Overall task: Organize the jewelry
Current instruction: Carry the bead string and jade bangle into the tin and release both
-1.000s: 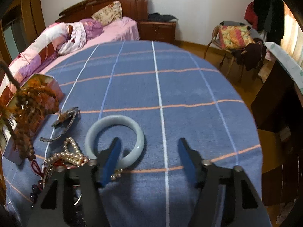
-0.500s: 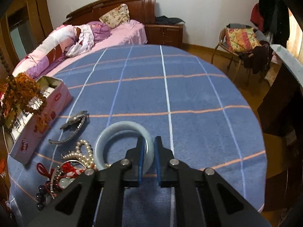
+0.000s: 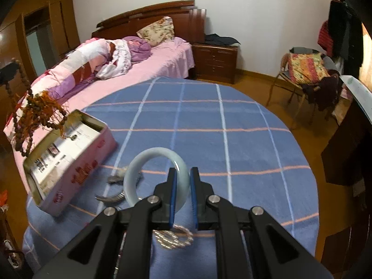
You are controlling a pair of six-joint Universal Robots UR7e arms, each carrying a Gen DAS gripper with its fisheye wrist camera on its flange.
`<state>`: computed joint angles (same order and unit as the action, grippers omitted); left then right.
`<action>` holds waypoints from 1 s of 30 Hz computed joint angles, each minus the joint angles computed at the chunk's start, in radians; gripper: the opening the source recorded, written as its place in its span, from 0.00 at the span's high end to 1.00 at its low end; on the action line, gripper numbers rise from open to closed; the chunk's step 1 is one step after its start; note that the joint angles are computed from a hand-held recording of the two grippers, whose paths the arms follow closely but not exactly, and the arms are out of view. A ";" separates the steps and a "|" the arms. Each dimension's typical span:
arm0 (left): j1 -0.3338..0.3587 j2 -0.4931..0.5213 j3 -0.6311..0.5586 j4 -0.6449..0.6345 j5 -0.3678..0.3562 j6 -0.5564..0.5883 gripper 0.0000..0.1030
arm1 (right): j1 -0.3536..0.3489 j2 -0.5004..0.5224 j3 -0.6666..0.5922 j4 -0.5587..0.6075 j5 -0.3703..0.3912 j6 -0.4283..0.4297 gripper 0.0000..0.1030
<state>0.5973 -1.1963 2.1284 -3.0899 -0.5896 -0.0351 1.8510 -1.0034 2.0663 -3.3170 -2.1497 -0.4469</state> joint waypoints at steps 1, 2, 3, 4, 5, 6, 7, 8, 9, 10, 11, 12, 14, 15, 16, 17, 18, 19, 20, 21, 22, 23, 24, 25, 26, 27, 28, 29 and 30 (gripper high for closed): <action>0.009 0.001 -0.004 -0.004 0.005 0.007 0.94 | 0.005 0.006 -0.012 0.011 0.007 -0.001 0.87; 0.019 0.005 -0.009 -0.011 0.011 0.017 0.94 | 0.010 0.012 -0.019 0.016 0.010 -0.001 0.87; 0.029 0.006 -0.011 -0.023 0.014 0.032 0.94 | 0.018 0.023 -0.034 0.023 0.011 -0.003 0.87; 0.038 0.009 -0.014 -0.031 0.018 0.043 0.94 | 0.026 0.033 -0.048 0.030 0.014 -0.007 0.87; 0.050 0.014 -0.020 -0.036 0.021 0.053 0.94 | 0.034 0.039 -0.053 0.031 0.015 -0.007 0.87; 0.058 0.015 -0.020 -0.038 0.023 0.056 0.94 | 0.044 0.049 -0.065 0.036 0.017 -0.009 0.87; 0.069 0.018 -0.024 -0.039 0.021 0.061 0.94 | 0.054 0.061 -0.078 0.041 0.017 -0.013 0.87; 0.079 0.023 -0.030 -0.044 0.023 0.068 0.94 | 0.059 0.066 -0.085 0.043 0.019 -0.017 0.87; 0.088 0.025 -0.035 -0.046 0.022 0.075 0.94 | 0.064 0.075 -0.097 0.050 0.022 -0.019 0.87; 0.098 0.030 -0.042 -0.046 0.020 0.080 0.94 | 0.071 0.084 -0.109 0.058 0.026 -0.019 0.87; 0.107 0.035 -0.048 -0.049 0.023 0.083 0.94 | 0.076 0.096 -0.122 0.066 0.031 -0.019 0.87; 0.112 0.037 -0.050 -0.048 0.025 0.083 0.94 | 0.081 0.106 -0.133 0.071 0.033 -0.022 0.87; 0.127 0.047 -0.058 -0.048 0.028 0.086 0.94 | 0.092 0.135 -0.161 0.073 0.033 -0.031 0.87; 0.136 0.050 -0.062 -0.047 0.026 0.083 0.94 | 0.095 0.147 -0.171 0.074 0.034 -0.033 0.87; 0.142 0.053 -0.066 -0.046 0.025 0.084 0.94 | 0.098 0.158 -0.181 0.077 0.038 -0.033 0.87; 0.149 0.056 -0.070 -0.048 0.024 0.085 0.94 | 0.101 0.169 -0.189 0.079 0.041 -0.031 0.87; 0.156 0.060 -0.074 -0.049 0.023 0.086 0.94 | 0.103 0.183 -0.201 0.080 0.042 -0.030 0.87; 0.162 0.064 -0.077 -0.049 0.022 0.087 0.94 | 0.103 0.198 -0.213 0.081 0.045 -0.028 0.87; 0.169 0.070 -0.082 -0.047 0.022 0.089 0.94 | 0.105 0.209 -0.225 0.085 0.046 -0.024 0.87; 0.172 0.072 -0.082 -0.046 0.024 0.090 0.94 | 0.105 0.219 -0.235 0.091 0.050 -0.019 0.87; 0.178 0.076 -0.086 -0.043 0.021 0.092 0.94 | 0.104 0.229 -0.244 0.094 0.053 -0.016 0.87; 0.182 0.081 -0.089 -0.039 0.019 0.092 0.94 | 0.103 0.237 -0.250 0.095 0.054 -0.015 0.87; 0.185 0.083 -0.090 -0.039 0.020 0.095 0.94 | 0.103 0.242 -0.255 0.098 0.056 -0.012 0.87; 0.189 0.086 -0.091 -0.037 0.020 0.097 0.94 | 0.102 0.248 -0.260 0.103 0.059 -0.008 0.87; 0.193 0.090 -0.093 -0.033 0.017 0.094 0.94 | 0.101 0.251 -0.264 0.110 0.064 -0.003 0.87; 0.197 0.091 -0.093 -0.032 0.015 0.096 0.94 | 0.100 0.255 -0.267 0.113 0.067 -0.001 0.87; 0.201 0.095 -0.093 -0.032 0.016 0.097 0.94 | 0.101 0.258 -0.269 0.115 0.067 0.000 0.87; 0.203 0.101 -0.094 -0.033 0.019 0.099 0.94 | 0.100 0.260 -0.269 0.113 0.066 0.000 0.87; 0.204 0.105 -0.094 -0.035 0.021 0.102 0.94 | 0.098 0.263 -0.269 0.115 0.066 0.001 0.87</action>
<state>0.8017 -1.0918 2.0343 -3.1248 -0.5683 0.0672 1.9492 -0.7402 1.7971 -3.2025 -2.0841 -0.4463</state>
